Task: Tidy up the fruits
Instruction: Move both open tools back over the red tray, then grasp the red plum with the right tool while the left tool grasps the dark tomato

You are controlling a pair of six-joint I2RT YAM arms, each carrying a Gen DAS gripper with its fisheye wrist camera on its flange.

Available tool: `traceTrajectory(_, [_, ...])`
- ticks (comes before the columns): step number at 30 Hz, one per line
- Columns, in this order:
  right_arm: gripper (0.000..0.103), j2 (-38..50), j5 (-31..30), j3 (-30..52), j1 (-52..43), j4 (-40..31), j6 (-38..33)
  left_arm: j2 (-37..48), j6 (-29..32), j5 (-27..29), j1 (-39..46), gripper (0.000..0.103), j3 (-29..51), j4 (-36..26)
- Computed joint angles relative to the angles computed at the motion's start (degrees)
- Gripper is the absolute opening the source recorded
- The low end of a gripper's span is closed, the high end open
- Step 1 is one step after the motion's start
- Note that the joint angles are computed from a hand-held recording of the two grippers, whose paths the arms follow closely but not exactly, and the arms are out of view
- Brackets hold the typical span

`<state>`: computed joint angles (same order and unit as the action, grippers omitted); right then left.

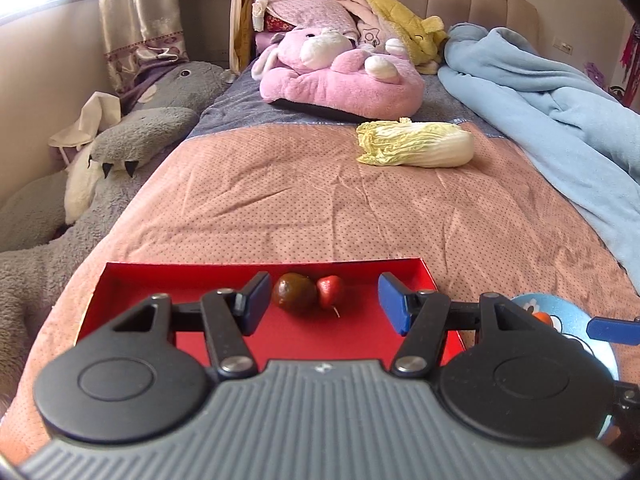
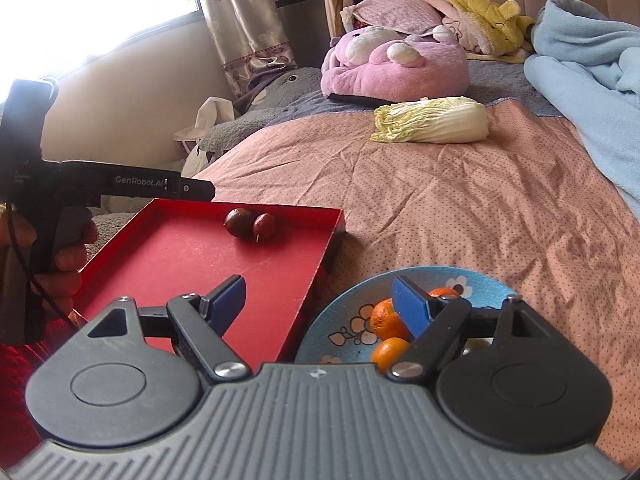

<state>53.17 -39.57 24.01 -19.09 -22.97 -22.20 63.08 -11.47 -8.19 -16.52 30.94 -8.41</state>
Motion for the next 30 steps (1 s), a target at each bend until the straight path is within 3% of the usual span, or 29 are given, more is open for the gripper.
traceTrajectory(9, [0.084,2.2,8.9,-0.7,16.7,8.8,10.4,4.0,4.9,0.7,5.6,0.062,1.5,3.0])
traceTrajectory(16, [0.084,10.7,15.5,0.9,27.3,17.5,16.0,7.1,5.7,2.2,8.9,0.062,2.0,5.8])
traceTrajectory(25, [0.082,24.4,22.2,6.2,35.6,26.7,20.3,9.6,2.6,4.2,14.8,0.062,2.7,4.3])
traceTrajectory(30, [0.067,33.5,26.2,11.5,38.8,29.4,21.5,11.4,0.8,5.0,16.1,0.061,3.3,3.7])
